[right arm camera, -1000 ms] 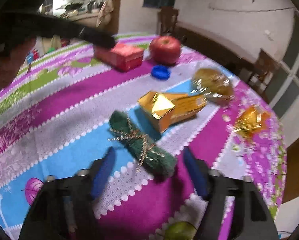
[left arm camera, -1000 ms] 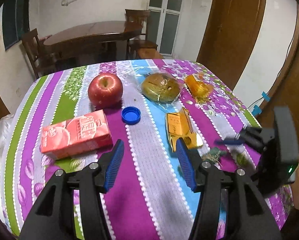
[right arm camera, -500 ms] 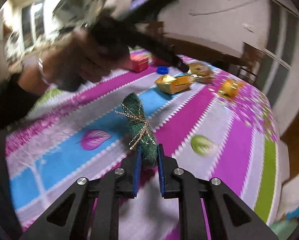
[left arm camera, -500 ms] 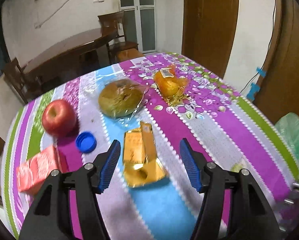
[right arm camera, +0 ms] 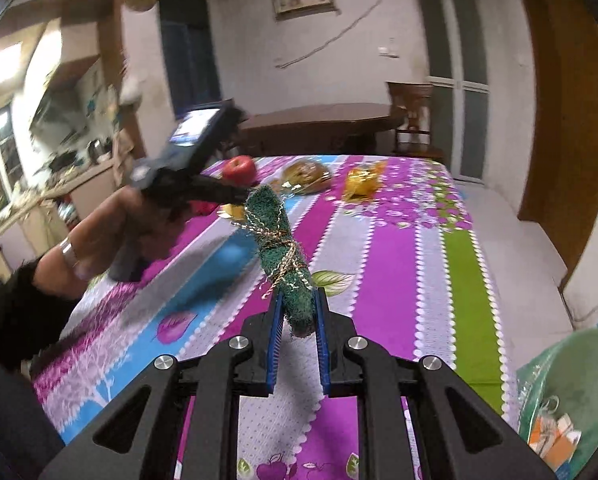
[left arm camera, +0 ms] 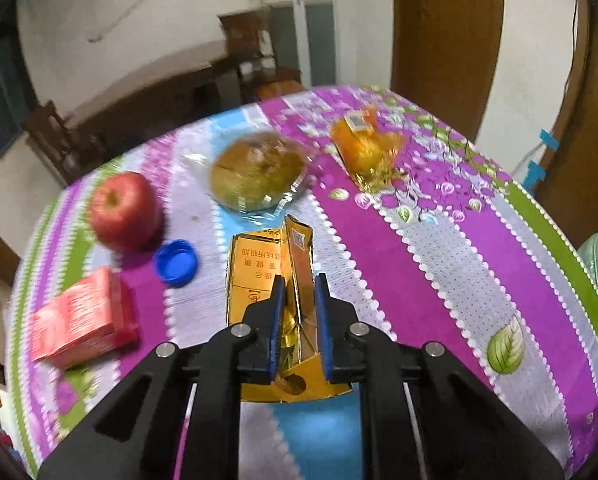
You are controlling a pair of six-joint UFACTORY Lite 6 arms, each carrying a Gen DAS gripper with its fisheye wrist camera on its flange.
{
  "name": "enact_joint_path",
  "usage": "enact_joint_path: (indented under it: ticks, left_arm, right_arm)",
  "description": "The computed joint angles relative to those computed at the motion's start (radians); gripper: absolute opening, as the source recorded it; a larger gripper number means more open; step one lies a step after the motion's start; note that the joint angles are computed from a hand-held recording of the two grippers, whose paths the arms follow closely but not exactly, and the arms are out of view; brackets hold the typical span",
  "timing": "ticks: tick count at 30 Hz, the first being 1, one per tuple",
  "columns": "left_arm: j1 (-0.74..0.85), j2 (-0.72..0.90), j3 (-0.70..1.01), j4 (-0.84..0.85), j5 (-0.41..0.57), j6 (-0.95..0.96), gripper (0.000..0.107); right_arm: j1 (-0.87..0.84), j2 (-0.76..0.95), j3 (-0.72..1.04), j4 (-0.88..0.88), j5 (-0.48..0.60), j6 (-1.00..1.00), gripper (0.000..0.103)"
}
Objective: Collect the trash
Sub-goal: 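Carry the green bundle and gold box with both tools over the green bin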
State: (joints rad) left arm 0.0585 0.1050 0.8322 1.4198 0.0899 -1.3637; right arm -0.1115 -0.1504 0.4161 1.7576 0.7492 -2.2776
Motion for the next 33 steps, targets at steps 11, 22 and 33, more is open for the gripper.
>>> enact_joint_path:
  ticks: [11, 22, 33]
  left_arm:
    - [-0.267, -0.451, -0.295, -0.166, 0.273, -0.055, 0.014]
    - [-0.620, -0.389, -0.145, -0.150, 0.513, -0.139, 0.014]
    - [-0.916, 0.039, 0.307, -0.165, 0.596, -0.096, 0.014]
  right_arm:
    - [0.148, -0.085, -0.050, 0.253, -0.187, -0.052, 0.016]
    - [-0.182, -0.293, -0.024, -0.141, -0.146, 0.266, 0.016]
    - [-0.714, -0.141, 0.222, -0.395, 0.007, 0.324, 0.016]
